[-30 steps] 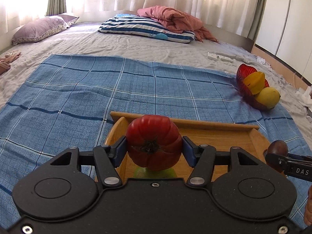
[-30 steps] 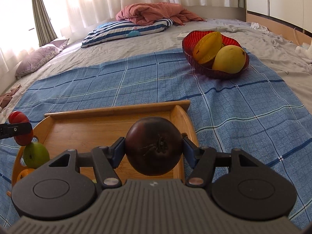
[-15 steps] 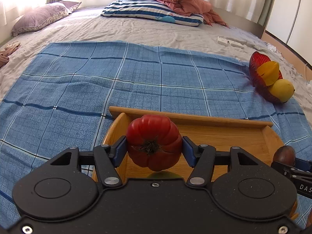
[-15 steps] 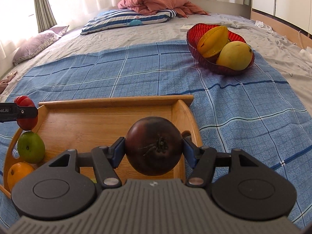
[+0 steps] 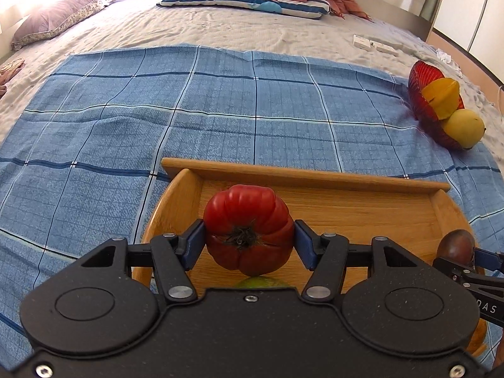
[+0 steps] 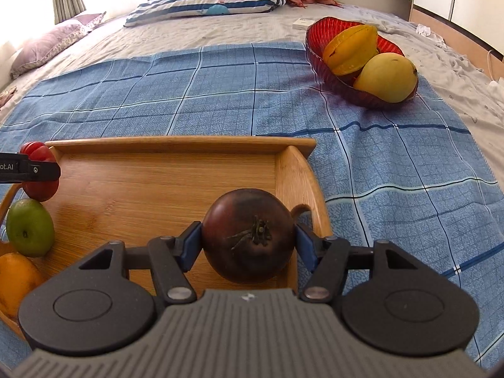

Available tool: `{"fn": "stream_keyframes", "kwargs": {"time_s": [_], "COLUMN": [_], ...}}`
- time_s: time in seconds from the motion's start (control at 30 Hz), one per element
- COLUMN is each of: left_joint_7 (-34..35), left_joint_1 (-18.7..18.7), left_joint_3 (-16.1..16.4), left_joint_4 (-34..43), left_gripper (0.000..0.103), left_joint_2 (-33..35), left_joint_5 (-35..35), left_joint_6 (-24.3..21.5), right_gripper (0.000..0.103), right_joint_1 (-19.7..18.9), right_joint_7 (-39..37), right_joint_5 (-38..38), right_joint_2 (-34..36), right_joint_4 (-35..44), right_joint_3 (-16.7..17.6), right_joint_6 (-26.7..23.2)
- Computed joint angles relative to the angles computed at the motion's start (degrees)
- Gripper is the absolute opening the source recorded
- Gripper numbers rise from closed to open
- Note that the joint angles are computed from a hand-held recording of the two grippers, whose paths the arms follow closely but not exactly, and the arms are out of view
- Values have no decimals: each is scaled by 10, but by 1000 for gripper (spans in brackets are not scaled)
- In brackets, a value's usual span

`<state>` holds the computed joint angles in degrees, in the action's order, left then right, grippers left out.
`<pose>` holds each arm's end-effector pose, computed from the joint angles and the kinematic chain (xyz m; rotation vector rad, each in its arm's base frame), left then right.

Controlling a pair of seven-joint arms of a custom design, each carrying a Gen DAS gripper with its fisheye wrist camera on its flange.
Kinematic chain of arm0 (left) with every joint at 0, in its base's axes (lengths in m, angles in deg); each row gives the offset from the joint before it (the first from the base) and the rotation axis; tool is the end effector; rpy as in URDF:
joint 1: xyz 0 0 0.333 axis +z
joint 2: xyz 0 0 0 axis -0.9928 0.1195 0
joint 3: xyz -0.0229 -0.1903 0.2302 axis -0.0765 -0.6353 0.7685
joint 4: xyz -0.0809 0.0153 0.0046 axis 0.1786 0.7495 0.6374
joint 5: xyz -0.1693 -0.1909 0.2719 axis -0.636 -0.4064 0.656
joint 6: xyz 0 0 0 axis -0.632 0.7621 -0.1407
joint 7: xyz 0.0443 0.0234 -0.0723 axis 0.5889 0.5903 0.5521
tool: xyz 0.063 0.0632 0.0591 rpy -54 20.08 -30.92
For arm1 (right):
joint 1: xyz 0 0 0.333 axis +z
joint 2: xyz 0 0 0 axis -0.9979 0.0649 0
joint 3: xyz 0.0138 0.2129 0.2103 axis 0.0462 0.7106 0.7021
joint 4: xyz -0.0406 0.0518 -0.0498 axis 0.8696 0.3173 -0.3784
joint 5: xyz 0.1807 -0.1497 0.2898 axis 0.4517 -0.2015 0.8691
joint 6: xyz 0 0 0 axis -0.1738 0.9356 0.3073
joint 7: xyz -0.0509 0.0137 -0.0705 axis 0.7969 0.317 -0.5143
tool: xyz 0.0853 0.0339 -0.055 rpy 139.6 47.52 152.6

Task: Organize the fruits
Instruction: 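Carry the tomato in the left tool and purple fruit in the right tool over the tray, then open the left tool releasing the tomato while the right tool releases the purple fruit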

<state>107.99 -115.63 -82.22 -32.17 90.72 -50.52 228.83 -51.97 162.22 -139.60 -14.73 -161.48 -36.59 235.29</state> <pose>0.6616 -0.4039 0.3146 -1.7793 2.0110 -0.7451 0.5620 0.3578 0.2960 -1.7072 1.9749 -0.6687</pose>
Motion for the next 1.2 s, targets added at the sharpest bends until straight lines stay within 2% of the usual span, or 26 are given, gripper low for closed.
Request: {"fn": "stream_keyframes", "kwargs": {"time_s": [0.27, 0.87, 1.07, 1.2], "left_joint_7": [13, 19, 28, 25], "left_joint_1": [6, 6, 9, 5], "left_joint_3": [-9, -6, -12, -8], "left_joint_4": [36, 39, 46, 39], "left_gripper": [57, 59, 59, 63], "left_joint_2": [24, 30, 36, 33], "left_joint_5": [-7, -7, -14, -11], "left_joint_6": [-35, -23, -29, -29], "right_gripper": [65, 68, 77, 78], "right_joint_1": [1, 7, 6, 8], "right_joint_7": [-19, -30, -27, -23], "right_joint_5": [7, 1, 2, -3], "right_joint_2": [9, 19, 20, 19], "right_joint_4": [14, 28, 25, 22], "right_joint_3": [0, -3, -5, -8], "right_joint_6": [-7, -16, -4, 0]}}
